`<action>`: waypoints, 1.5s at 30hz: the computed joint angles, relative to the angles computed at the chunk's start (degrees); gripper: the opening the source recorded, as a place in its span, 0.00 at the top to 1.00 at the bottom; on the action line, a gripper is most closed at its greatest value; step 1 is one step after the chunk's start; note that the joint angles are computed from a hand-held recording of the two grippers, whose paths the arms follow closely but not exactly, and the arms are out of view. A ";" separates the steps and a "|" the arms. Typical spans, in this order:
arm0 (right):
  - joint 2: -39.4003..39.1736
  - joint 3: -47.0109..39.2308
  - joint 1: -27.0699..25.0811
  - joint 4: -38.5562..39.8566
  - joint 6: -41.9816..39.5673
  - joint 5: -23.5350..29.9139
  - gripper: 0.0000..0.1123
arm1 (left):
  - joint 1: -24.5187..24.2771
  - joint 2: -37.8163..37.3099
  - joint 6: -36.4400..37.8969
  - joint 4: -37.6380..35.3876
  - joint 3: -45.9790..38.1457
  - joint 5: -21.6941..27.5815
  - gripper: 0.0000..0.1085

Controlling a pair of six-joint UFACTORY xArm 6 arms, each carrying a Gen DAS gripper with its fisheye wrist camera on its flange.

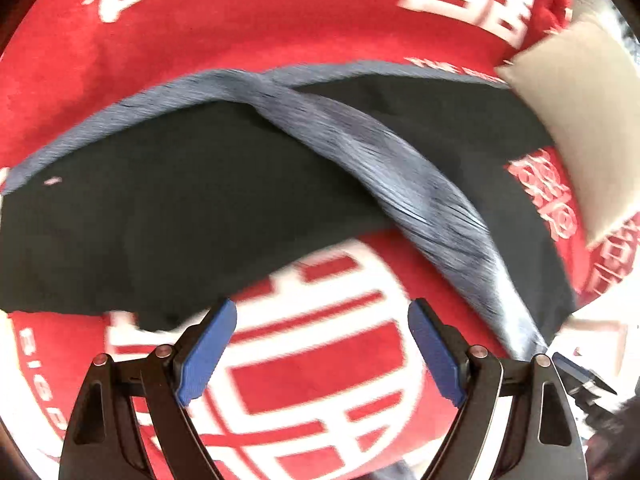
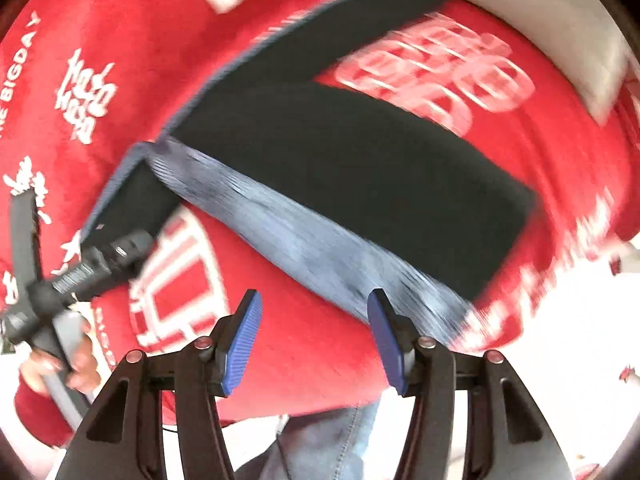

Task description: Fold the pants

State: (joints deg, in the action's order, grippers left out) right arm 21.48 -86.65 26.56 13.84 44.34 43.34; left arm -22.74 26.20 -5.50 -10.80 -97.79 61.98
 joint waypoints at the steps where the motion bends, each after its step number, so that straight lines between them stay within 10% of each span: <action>1: -1.86 2.90 0.02 -0.46 1.01 -0.74 0.48 | -0.30 0.11 0.62 -1.22 0.02 0.40 0.19; 12: -10.36 23.03 0.28 2.38 2.57 -13.88 0.48 | -2.55 6.72 4.81 -13.34 -6.52 4.87 0.19; 17: -8.90 23.85 -0.68 13.37 -8.96 -20.70 0.48 | -3.97 11.75 2.51 -14.69 -12.68 5.70 0.19; 20: -7.71 22.04 -1.43 18.90 -14.17 -18.78 0.67 | -3.71 14.18 1.38 -16.70 -16.52 6.74 0.19; 21: -7.83 21.62 -2.06 22.37 -16.90 -17.23 0.95 | -3.56 14.08 1.05 -17.55 -16.19 6.46 0.20; 26: -8.82 20.90 -4.26 36.76 -27.66 -13.63 0.95 | -3.44 18.95 -3.00 -21.85 -22.45 9.46 0.84; 39: -5.61 10.31 -11.47 47.29 -39.88 -1.22 0.95 | -2.47 22.03 -6.51 -22.37 -33.47 12.02 0.87; 45: -0.83 5.91 -12.57 47.35 -40.94 5.66 0.72 | -2.48 24.77 -8.24 -21.52 -37.10 15.35 0.87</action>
State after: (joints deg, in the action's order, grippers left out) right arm 20.66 -80.74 14.00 61.19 3.40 49.00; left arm -25.22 50.97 -13.75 -32.32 -134.88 77.34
